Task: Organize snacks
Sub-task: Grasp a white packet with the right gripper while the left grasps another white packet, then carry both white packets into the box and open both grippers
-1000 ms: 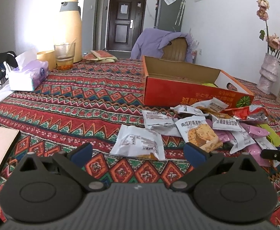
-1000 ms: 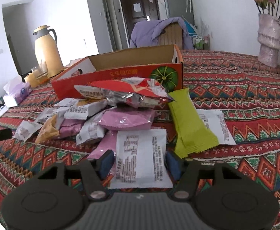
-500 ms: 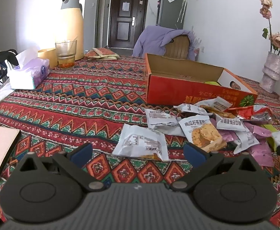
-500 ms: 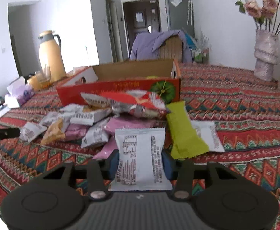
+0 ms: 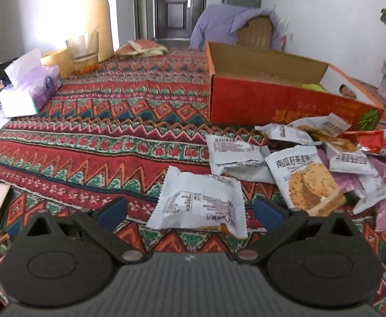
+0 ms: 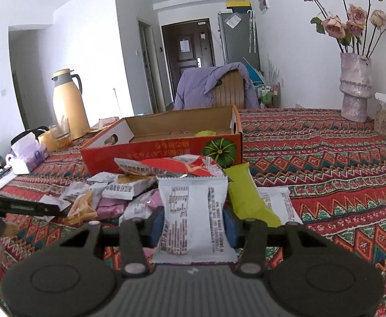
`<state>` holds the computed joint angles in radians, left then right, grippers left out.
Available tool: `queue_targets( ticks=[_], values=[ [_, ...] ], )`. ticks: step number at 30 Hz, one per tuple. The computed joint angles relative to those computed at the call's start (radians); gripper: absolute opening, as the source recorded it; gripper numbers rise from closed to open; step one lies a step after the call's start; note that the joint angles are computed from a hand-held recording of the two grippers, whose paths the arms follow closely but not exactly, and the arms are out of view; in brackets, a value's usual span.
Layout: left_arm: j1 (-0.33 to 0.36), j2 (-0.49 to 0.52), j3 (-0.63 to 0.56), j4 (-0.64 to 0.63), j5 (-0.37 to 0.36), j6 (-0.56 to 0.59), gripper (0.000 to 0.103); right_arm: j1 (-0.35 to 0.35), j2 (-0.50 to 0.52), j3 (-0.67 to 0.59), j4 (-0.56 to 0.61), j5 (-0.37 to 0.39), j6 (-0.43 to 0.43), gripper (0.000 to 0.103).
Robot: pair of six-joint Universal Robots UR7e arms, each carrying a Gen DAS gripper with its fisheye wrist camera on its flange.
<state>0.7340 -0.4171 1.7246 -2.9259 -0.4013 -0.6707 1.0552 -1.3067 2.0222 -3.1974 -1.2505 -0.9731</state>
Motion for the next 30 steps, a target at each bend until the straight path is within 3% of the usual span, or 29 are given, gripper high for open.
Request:
queue_targets(
  ticks=[4, 6, 9, 19, 25, 30],
  values=[
    [0.014, 0.009, -0.045, 0.135, 0.023, -0.068, 0.102, 0.001, 0.005, -0.003, 0.000, -0.001, 0.007, 0.046],
    [0.017, 0.013, -0.049, 0.111, 0.016, -0.047, 0.099, 0.000, 0.004, -0.003, 0.003, 0.000, 0.008, 0.046],
    [0.017, 0.017, -0.053, 0.089, 0.003, -0.033, 0.086, 0.000, 0.009, -0.006, 0.007, 0.000, 0.013, 0.046],
    [0.005, 0.036, -0.049, 0.007, 0.000, 0.043, 0.068, -0.003, 0.013, -0.004, 0.006, 0.006, 0.018, 0.046],
    [-0.004, 0.037, -0.028, -0.067, 0.001, 0.075, 0.059, -0.007, 0.004, 0.007, 0.002, 0.015, 0.017, 0.046],
    [-0.013, 0.030, -0.003, -0.093, -0.002, 0.069, 0.058, -0.009, -0.002, 0.014, -0.001, 0.023, 0.015, 0.046]
  ],
)
